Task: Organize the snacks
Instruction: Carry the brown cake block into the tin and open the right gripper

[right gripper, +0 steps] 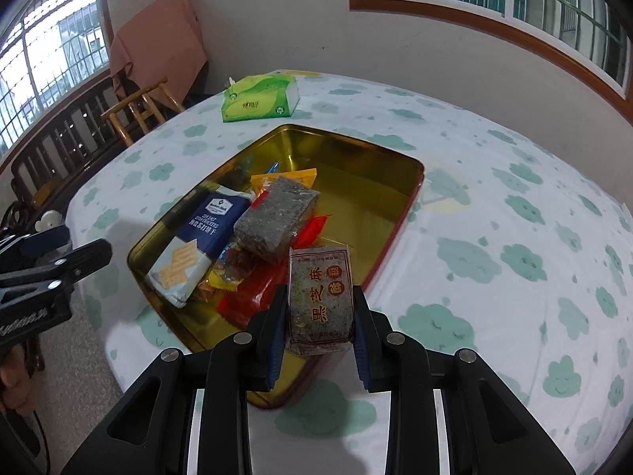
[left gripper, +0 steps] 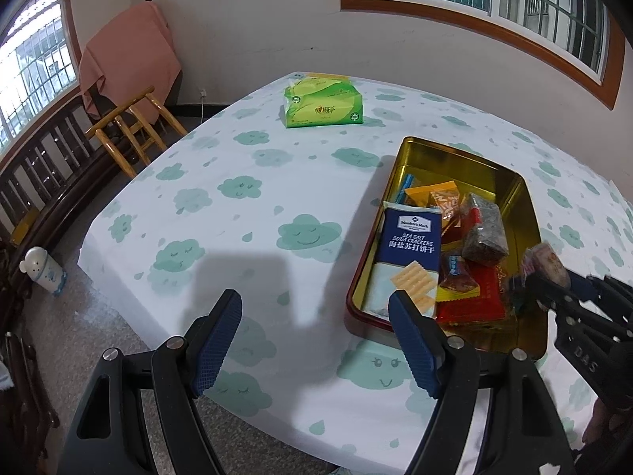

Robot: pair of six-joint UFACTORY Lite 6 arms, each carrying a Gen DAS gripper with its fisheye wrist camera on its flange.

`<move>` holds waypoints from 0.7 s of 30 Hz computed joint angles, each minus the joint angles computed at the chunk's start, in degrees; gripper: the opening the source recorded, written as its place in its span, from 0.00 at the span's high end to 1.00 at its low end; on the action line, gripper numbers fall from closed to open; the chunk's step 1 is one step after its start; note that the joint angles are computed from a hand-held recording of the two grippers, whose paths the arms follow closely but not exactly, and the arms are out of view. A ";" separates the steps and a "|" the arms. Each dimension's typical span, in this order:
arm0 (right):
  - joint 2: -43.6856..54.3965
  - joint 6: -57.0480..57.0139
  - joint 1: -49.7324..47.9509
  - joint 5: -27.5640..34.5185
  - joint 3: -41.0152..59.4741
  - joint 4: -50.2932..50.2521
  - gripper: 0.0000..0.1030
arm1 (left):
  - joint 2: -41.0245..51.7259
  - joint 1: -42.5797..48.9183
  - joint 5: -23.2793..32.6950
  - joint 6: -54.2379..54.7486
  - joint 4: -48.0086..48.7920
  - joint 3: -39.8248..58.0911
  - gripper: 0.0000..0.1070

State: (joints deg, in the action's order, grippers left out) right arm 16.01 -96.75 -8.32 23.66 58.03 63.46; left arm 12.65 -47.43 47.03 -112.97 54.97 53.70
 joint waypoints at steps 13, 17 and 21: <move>8.64 -23.52 15.35 -14.06 1.37 33.23 0.71 | 0.54 0.79 -1.40 -0.01 -0.13 -0.54 0.31; 11.49 -29.43 16.77 -16.05 4.19 40.26 0.71 | 0.66 0.93 -1.97 -0.18 -0.05 -0.98 0.31; 14.39 -32.93 17.57 -17.21 6.75 44.49 0.71 | 0.74 1.01 -2.24 -0.08 -0.24 -1.16 0.31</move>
State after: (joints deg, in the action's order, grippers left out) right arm 30.40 -129.68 9.25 6.45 64.78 107.95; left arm 13.39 -46.41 44.79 -113.04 54.73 52.54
